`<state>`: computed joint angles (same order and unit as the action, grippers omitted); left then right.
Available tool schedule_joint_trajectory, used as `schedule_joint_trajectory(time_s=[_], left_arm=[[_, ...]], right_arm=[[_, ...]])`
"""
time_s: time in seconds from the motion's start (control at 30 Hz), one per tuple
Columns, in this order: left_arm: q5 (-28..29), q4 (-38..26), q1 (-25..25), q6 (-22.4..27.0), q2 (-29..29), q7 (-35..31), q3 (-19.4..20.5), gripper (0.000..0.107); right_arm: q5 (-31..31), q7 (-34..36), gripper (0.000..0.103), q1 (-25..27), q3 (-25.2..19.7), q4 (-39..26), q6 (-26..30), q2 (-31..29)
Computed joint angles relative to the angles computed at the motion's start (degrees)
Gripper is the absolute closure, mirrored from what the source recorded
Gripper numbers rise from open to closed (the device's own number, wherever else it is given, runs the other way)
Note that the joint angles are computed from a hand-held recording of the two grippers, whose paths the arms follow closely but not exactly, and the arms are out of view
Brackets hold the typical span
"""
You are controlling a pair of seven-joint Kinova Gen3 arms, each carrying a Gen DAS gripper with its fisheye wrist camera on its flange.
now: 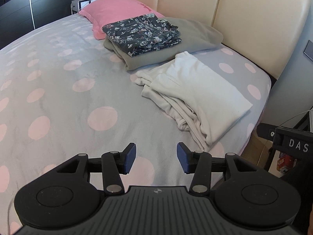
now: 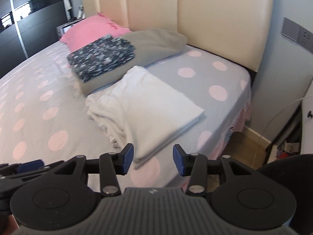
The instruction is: Fold clothes
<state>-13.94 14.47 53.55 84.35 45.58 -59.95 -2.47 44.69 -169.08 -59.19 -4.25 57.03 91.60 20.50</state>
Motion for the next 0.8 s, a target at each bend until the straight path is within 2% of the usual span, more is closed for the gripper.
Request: schedule_joint_trajectory(time_s=[0.17,0.33,0.73,0.8], left_arm=[[0.16,1.82,-0.38,-0.83,-0.67,0.72,0.24,0.063],[-0.02,-2.21,-0.3,2.13,1.26,0.05,-0.01,0.062],[0.32,-6.56,0.32,5.03,3.22,-1.19,-1.05,0.061],[0.39,-9.29,0.31,6.69,4.39,-1.64,-1.23,0.061]], right_arm=[[0.69,-1.31,0.056,-0.22,0.01,1.39,-0.92,-0.01],[0.69,-1.02,0.056,-0.15,-0.13,1.3,-0.9,0.34],[1.27,-1.51,0.055,-0.69,-0.04,1.71,-0.98,0.3],[1.35,-1.59,0.055,-0.72,-0.07,1.77,-1.03,0.28]])
